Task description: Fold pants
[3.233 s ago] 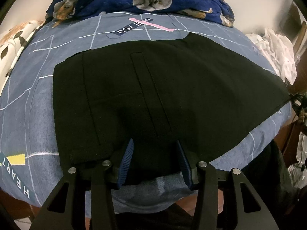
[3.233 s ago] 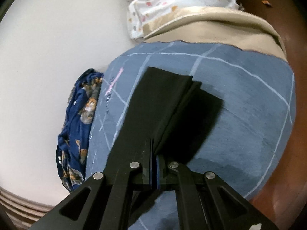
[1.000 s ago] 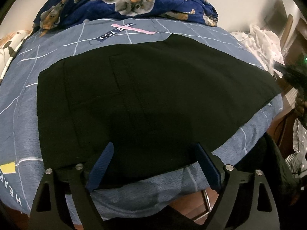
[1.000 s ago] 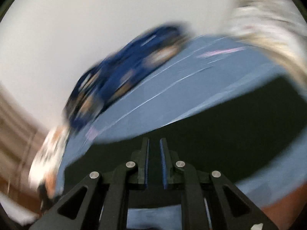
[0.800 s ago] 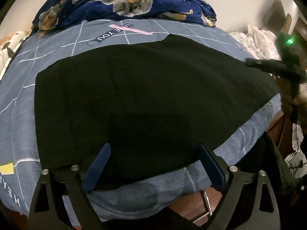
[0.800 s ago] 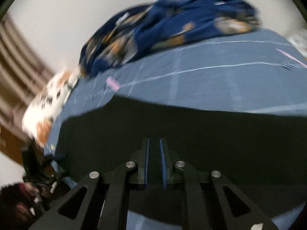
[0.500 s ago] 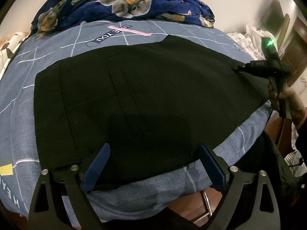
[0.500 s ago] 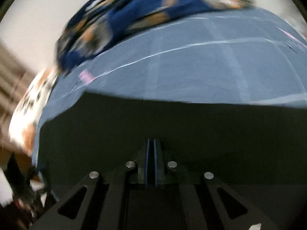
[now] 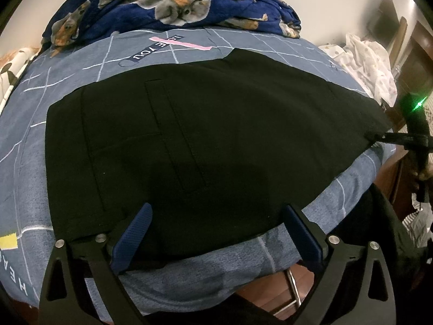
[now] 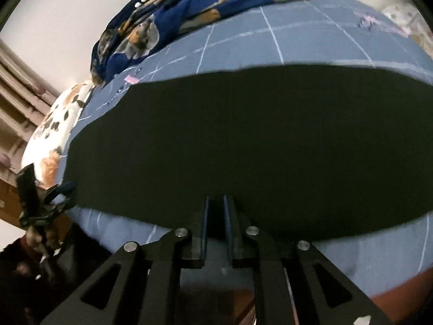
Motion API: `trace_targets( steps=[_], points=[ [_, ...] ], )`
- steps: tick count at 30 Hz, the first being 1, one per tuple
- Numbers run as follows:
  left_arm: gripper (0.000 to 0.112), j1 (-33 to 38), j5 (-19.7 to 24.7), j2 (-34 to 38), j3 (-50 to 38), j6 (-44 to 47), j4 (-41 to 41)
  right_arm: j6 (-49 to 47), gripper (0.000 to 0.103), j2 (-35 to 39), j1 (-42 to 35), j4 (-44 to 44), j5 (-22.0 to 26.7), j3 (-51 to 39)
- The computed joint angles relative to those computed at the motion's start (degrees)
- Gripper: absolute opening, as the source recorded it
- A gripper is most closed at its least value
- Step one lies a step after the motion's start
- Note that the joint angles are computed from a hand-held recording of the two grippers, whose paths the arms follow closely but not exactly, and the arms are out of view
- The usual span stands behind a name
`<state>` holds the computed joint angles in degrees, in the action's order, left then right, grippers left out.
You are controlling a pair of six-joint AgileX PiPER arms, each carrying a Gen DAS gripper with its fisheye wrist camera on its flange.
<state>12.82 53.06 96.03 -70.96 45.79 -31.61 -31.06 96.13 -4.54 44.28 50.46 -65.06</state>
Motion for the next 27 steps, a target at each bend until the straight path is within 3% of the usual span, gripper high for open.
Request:
trace_targets(
  steps=[3, 7, 10, 13, 17, 22, 27],
  points=[
    [0.098, -0.2, -0.2, -0.1, 0.1, -0.1, 0.3, -1.3, 0.015, 0.8, -3.4, 2.9, 5.5, -1.5],
    [0.098, -0.4, -0.3, -0.1, 0.1, -0.3, 0.3, -2.9, 0.018, 1.3, -6.3, 8.8, 5.2, -5.4],
    [0.098, -0.5, -0.1, -0.1, -0.1, -0.7, 1.0, 4.6, 0.018, 5.1, -3.2, -2.2, -0.6, -12.4],
    [0.098, -0.5, 0.3, 0.1, -0.5, -0.9, 1.4, 10.7, 0.018, 12.0, -1.4, -9.9, 0.1, -20.3],
    [0.098, -1.1, 0.4, 0.3, -1.0, -2.4, 2.6, 13.8, 0.007, 16.7, -2.4, -14.0, -0.6, -25.8],
    [0.100, -1.8, 1.1, 0.8, -2.0, -3.7, 3.9, 11.4, 0.003, 17.5, -10.4, -9.9, -0.2, -25.6],
    [0.102, -2.6, 1.2, 1.1, -2.3, -4.7, 5.1, 6.5, 0.007, 19.7, -22.5, -2.8, 1.0, -26.8]
  ],
)
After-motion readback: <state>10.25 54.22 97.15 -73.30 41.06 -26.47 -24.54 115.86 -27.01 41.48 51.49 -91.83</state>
